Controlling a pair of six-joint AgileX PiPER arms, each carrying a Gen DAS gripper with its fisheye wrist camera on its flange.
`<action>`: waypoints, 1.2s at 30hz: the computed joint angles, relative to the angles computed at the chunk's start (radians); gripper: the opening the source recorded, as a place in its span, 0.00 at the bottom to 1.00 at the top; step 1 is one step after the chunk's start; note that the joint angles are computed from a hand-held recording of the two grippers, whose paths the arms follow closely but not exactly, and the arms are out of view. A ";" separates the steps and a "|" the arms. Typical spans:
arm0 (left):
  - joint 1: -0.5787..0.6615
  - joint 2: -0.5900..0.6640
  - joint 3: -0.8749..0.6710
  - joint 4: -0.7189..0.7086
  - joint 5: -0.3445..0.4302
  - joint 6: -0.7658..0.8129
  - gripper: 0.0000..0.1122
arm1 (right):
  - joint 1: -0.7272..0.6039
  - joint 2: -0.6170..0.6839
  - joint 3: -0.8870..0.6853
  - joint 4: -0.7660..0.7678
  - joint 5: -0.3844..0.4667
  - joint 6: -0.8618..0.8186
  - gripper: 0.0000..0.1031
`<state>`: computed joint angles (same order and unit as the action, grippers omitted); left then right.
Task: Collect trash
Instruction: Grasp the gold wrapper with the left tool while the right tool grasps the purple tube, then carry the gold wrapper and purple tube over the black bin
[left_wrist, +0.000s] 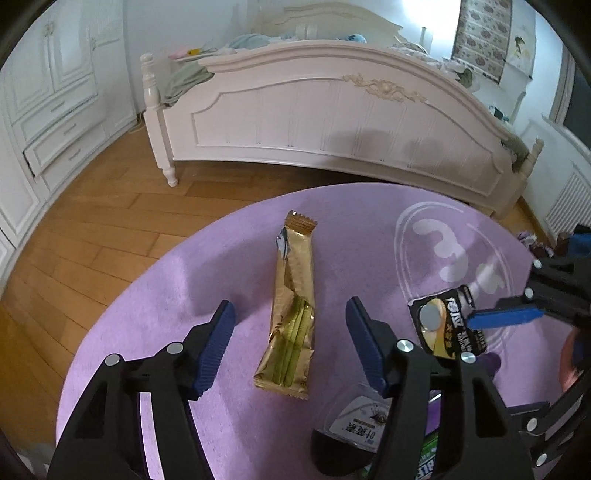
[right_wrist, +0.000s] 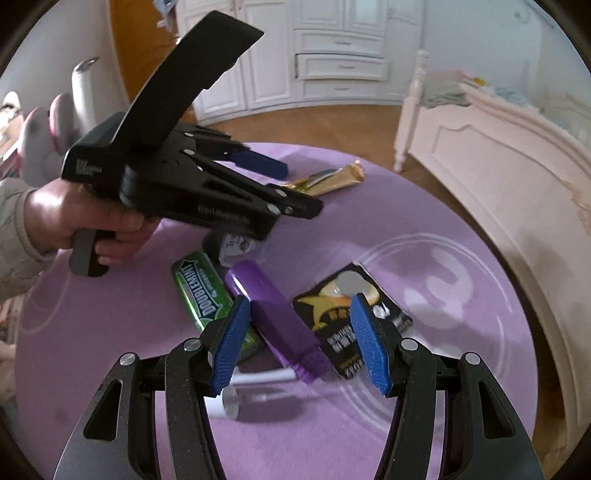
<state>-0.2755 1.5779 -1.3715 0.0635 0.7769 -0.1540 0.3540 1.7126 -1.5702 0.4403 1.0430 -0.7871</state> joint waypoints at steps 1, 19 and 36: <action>-0.019 -0.003 0.005 0.036 0.000 -0.025 0.55 | 0.001 0.022 -0.032 0.004 0.028 -0.002 0.56; 0.011 -0.038 0.052 0.076 -0.040 -0.128 0.18 | 0.004 0.040 -0.014 0.000 -0.022 0.166 0.25; -0.214 -0.216 0.051 0.083 -0.002 -0.242 0.18 | -0.527 -0.287 0.353 0.612 0.033 -0.004 0.25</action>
